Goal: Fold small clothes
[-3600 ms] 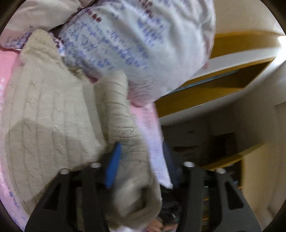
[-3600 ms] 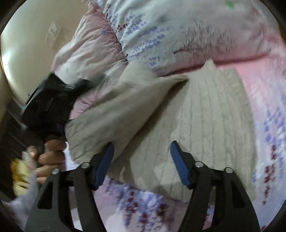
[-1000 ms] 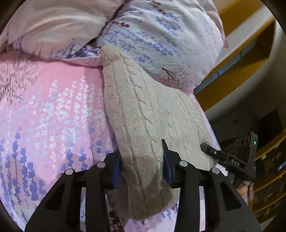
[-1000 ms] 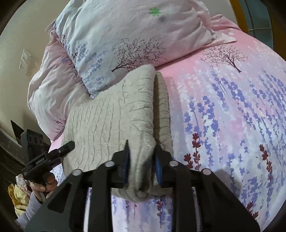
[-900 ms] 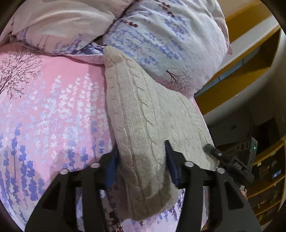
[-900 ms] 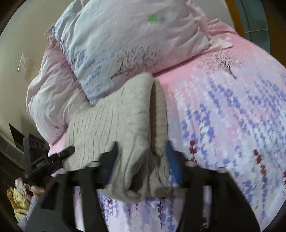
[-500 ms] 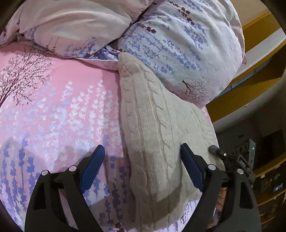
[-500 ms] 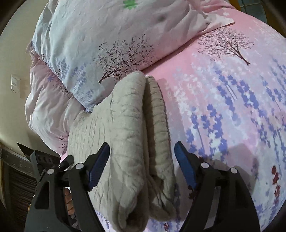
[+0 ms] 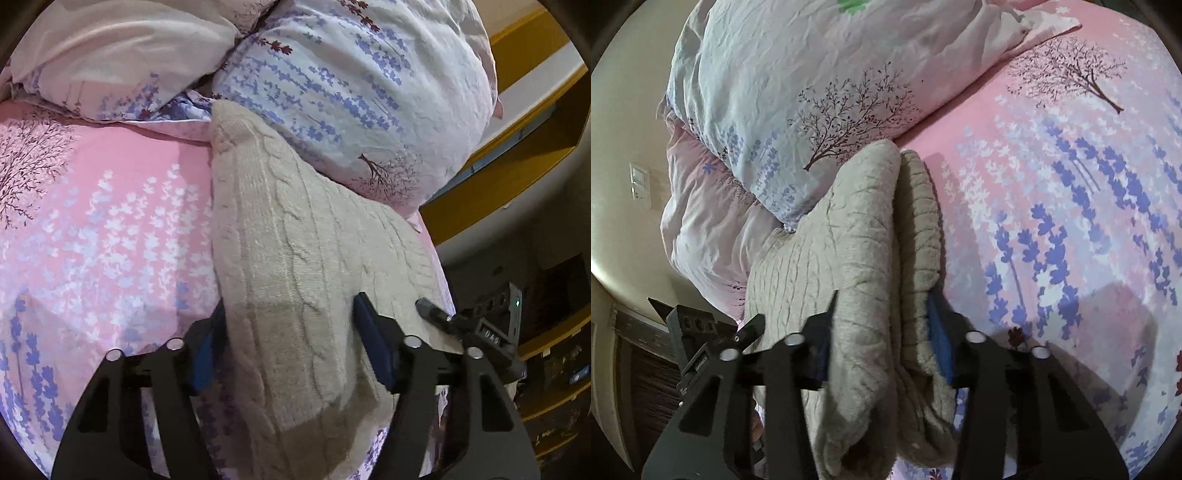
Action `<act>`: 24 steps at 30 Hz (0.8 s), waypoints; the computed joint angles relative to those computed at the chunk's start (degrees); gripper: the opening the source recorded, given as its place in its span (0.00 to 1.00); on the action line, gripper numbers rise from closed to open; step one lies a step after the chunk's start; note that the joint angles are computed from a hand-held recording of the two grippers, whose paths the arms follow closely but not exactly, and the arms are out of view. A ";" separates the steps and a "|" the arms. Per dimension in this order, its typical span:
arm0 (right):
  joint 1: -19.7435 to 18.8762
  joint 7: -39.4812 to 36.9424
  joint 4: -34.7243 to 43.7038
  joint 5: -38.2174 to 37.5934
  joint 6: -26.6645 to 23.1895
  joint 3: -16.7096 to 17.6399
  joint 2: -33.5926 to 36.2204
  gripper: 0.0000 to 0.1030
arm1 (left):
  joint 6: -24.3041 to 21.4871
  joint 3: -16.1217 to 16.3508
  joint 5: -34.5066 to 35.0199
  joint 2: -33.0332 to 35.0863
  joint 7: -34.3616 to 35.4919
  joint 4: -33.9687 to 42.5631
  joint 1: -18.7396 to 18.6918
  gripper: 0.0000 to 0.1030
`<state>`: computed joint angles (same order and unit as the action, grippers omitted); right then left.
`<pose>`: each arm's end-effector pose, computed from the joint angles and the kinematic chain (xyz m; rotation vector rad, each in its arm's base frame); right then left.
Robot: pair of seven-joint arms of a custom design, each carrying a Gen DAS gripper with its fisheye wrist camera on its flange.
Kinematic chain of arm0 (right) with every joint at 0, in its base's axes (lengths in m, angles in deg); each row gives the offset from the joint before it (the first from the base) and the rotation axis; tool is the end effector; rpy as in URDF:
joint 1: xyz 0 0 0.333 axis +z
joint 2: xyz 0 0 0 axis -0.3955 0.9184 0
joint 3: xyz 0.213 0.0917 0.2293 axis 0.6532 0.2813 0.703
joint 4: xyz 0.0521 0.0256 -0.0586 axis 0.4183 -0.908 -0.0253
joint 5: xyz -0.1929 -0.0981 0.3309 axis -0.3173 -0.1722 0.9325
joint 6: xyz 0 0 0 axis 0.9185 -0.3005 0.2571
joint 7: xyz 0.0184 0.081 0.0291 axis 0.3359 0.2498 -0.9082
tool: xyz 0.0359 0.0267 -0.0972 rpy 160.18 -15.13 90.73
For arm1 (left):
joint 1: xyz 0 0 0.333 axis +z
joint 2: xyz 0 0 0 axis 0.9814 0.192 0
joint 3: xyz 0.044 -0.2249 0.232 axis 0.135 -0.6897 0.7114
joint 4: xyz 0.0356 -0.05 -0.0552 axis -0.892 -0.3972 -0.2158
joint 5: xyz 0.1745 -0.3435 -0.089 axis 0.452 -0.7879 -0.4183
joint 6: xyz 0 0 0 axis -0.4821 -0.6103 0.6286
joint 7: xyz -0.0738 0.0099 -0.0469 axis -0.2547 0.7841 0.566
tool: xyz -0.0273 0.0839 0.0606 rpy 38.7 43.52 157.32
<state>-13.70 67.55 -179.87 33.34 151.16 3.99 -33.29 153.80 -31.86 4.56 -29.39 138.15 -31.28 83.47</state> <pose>0.6103 0.1297 0.4036 -1.2546 1.7771 0.2106 0.6571 -0.0980 0.4499 1.8612 -2.0094 1.1967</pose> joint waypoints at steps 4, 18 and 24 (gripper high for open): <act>0.17 -1.42 -0.33 2.43 0.14 0.15 -0.55 0.31 | -1.71 -0.25 -4.59 -0.34 3.40 -0.46 1.55 0.41; 4.66 -6.36 2.96 1.39 -3.78 1.83 -0.27 0.26 | -9.22 7.38 -7.85 -10.49 14.13 -7.99 5.14 0.36; 7.94 2.47 6.65 -12.28 1.73 3.25 3.95 0.39 | -3.86 8.95 0.09 -8.98 9.61 -8.92 4.70 0.60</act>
